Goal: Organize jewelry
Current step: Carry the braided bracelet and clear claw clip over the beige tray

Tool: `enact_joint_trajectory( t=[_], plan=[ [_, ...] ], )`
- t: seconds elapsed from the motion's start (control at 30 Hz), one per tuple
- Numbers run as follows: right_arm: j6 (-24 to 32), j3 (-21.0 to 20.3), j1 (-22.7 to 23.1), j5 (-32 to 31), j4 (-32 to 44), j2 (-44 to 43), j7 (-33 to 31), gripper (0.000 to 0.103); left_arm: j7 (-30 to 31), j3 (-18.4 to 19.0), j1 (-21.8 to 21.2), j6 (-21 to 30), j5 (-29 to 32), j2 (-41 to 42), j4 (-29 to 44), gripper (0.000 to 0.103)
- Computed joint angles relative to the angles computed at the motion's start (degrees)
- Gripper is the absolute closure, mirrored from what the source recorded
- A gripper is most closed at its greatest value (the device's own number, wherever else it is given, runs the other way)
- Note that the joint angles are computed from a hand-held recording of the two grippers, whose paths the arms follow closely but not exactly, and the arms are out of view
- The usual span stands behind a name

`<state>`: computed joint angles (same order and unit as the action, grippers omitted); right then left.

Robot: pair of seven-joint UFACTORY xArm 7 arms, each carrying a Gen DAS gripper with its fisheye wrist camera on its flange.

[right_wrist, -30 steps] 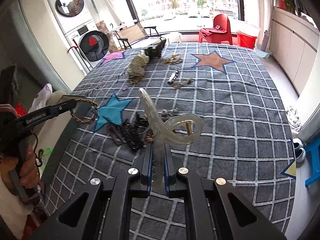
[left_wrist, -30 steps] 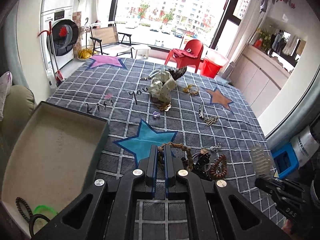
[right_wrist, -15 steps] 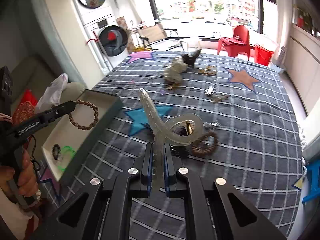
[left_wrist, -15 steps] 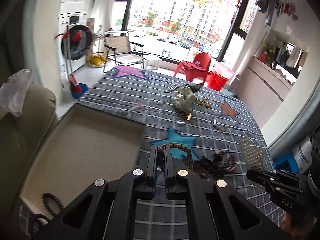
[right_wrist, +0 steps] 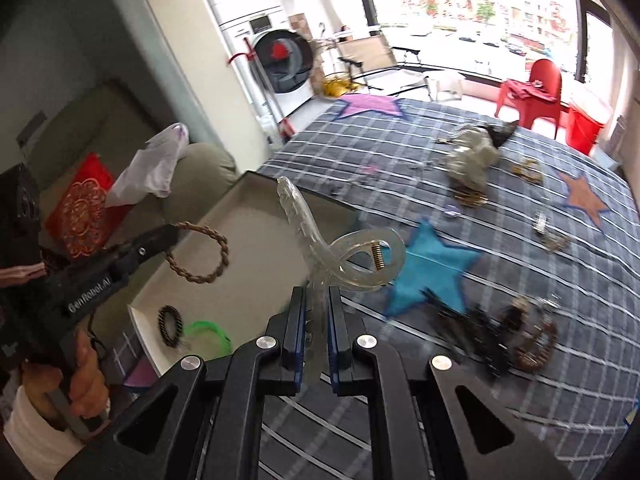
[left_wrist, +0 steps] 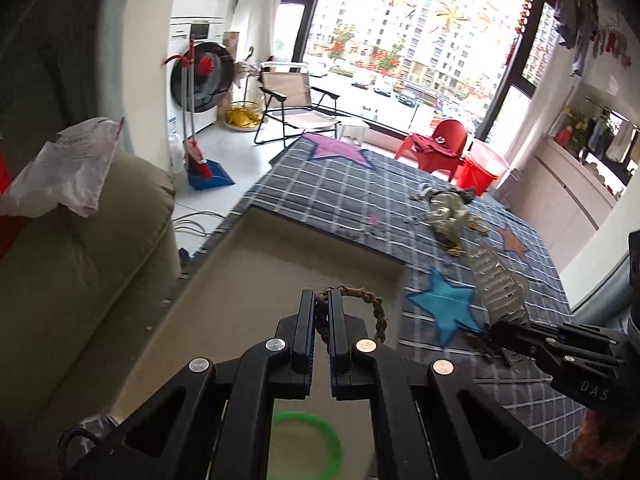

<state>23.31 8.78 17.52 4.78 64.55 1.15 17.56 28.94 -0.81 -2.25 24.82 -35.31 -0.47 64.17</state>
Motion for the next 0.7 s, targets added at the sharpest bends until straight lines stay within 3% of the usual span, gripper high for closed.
enact_joint_trajectory(
  t=[0.17, 0.4, 0.7],
  plan=[
    [2.8, 0.5, 1.0, -0.7, 9.7, 8.5, -0.3, 0.093, -0.8, 0.2, 1.6, 0.3, 2.1, 4.3, 3.7, 0.096],
    [6.8, 0.0, 2.7, -2.0, 20.9, 18.8, -0.1, 0.093, -7.2, -1.1, 3.7, 0.7, 8.8, 12.1, 9.6, 0.096],
    [11.2, -0.8, 3.6, -2.3, 30.0, 27.5, 0.4, 0.093, -15.1, -1.6, 4.1, 1.7, 18.3, 18.5, 13.7, 0.096]
  ],
)
